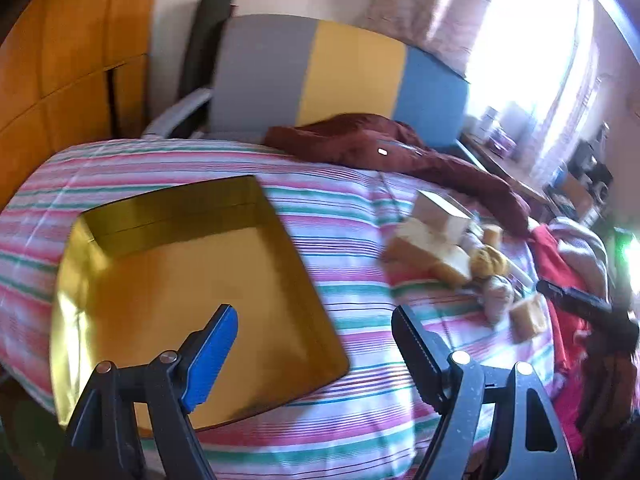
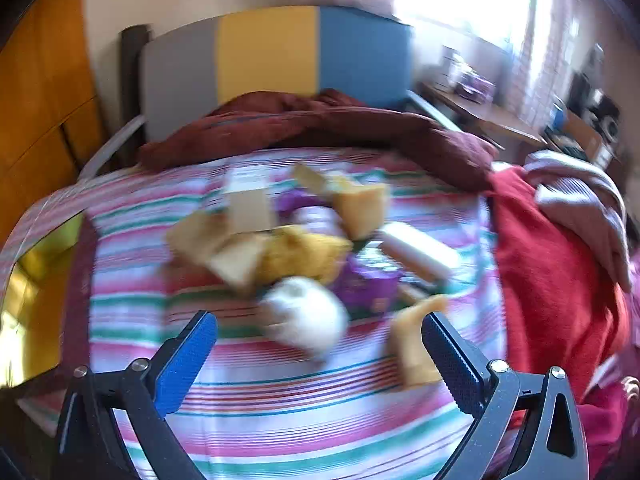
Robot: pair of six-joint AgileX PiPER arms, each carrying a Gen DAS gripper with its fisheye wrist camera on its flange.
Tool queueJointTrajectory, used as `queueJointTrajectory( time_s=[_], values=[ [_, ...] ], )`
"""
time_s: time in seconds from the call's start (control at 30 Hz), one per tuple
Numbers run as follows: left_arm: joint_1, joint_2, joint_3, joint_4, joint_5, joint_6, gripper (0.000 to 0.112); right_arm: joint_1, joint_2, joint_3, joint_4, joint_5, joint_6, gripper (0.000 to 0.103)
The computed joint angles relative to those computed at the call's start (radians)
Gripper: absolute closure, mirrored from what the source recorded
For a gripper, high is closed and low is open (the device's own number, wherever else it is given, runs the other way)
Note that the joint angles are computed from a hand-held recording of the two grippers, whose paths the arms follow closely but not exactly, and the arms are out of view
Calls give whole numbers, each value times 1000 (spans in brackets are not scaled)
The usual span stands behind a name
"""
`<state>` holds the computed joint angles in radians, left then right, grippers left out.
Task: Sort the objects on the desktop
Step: 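Grasp yellow sponge with left tool while right tool grasps white sock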
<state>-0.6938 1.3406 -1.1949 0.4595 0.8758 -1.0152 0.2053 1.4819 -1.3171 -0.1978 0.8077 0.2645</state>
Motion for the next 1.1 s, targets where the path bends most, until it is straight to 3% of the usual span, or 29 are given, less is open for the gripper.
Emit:
queueJointTrajectory(
  time_s=[0.13,0.27,0.4,0.5,0.77,0.8,0.9,1.0,1.1],
  values=[
    [8,88,-95,-111,-21,99,31,-155,54,-54,125,12,-134,1],
    [-6,175,-187,-135,-8,147,31,-235,73,-64,283,-11,-306,1],
    [38,289,-312,-277,2,262,31,-233,81,-62,494,2,-567,1],
    [51,369,-399,-331,27,315,31,-193,106,-62,543,23,-671,1],
    [119,588,-656,-459,124,448,27,-188,203,-78,642,45,-750,1],
    [124,639,-724,-451,165,442,26,-190,214,-82,651,53,-753,1],
    [125,727,-844,-424,197,452,23,-177,243,-105,619,57,-717,1],
    [132,814,-961,-442,225,500,10,-164,255,-106,592,39,-694,1],
    [127,883,-1074,-421,251,524,9,-156,261,-108,563,32,-680,1]
  ],
)
